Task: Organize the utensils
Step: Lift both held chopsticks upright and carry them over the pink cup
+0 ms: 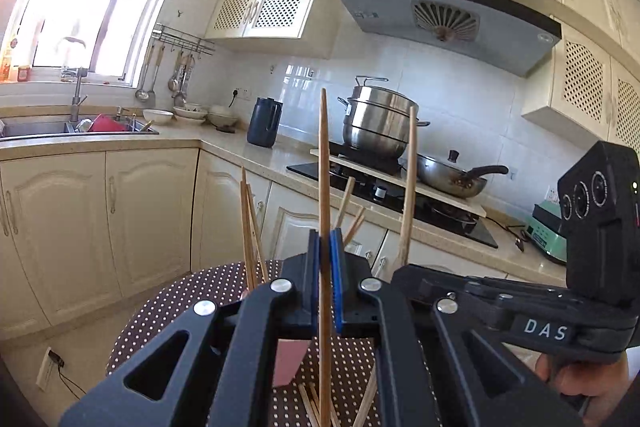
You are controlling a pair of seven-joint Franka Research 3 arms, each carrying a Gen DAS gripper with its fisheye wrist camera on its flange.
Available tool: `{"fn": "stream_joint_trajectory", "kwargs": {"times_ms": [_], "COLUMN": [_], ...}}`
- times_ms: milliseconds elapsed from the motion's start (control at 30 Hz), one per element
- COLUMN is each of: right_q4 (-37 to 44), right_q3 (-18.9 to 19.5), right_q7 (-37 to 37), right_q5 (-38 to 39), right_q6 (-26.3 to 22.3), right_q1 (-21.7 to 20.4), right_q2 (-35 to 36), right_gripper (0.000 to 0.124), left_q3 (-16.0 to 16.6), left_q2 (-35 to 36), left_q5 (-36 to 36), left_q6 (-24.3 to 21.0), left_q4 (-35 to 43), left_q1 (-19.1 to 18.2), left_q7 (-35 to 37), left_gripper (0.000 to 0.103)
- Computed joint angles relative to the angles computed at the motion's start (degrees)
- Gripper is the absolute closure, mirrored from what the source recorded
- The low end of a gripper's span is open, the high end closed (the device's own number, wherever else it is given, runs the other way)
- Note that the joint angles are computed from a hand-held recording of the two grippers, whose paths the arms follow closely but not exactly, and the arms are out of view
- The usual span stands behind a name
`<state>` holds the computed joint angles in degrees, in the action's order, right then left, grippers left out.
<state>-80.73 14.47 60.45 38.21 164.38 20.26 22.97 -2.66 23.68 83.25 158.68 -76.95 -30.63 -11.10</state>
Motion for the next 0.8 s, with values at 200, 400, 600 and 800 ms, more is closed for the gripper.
{"fn": "stream_joint_trajectory", "kwargs": {"times_ms": [200,400,600,800], "right_q4": [8.5,17.0,25.0,27.8], "right_q3": [-0.1,-1.0,-2.5,-3.5], "right_q7": [1.5,4.4,8.1,10.8], "right_q5": [-1.9,-6.4,-11.3,-14.9], "right_q6": [2.2,6.0,7.0,6.2], "right_q1": [1.1,2.9,4.4,5.1], "right_q2": [6.4,12.7,18.5,21.0], "right_gripper": [0.118,0.118,0.118,0.118], "left_q3": [2.3,5.8,8.3,10.1], "left_q2": [4.3,8.6,12.8,14.6], "left_q5": [0.8,4.8,4.1,3.0], "left_q6": [1.6,0.6,0.2,-0.8], "left_q4": [5.8,12.4,18.1,19.0], "left_q1": [0.6,-1.1,-1.6,-2.1], "left_q7": [-2.7,-7.6,-8.3,-10.3], "left_gripper": [0.097,0.097,0.097,0.097]}}
